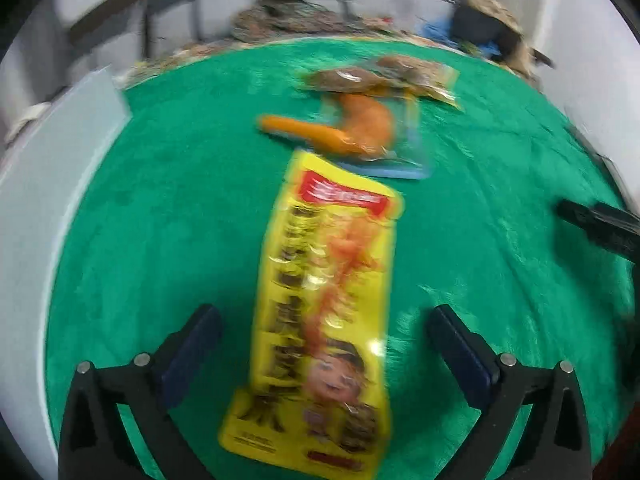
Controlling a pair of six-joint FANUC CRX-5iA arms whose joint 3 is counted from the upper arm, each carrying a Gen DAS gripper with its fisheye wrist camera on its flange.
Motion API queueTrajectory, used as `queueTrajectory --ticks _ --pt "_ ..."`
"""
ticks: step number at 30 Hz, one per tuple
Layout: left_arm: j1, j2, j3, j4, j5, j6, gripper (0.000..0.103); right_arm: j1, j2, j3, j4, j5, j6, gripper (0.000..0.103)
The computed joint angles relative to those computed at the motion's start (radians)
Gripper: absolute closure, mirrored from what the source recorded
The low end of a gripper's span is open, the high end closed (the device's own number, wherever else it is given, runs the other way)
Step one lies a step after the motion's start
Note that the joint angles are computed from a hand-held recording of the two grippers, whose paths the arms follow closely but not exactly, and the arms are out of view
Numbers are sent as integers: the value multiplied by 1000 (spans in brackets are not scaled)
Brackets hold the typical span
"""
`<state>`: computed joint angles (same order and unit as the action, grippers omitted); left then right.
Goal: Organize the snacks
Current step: 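Move the left tool over the yellow spicy strip packet and align fingers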
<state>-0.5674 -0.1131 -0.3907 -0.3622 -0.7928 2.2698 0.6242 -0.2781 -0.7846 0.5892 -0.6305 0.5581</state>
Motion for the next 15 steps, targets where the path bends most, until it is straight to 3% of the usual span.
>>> queueTrajectory --ticks 3,15 --pt "-18 -1 2 -42 -6 58 0 0 0 0 0 0 0 6" --pt "-27 1 4 -57 -8 84 0 0 0 1 -1 -2 2 6"
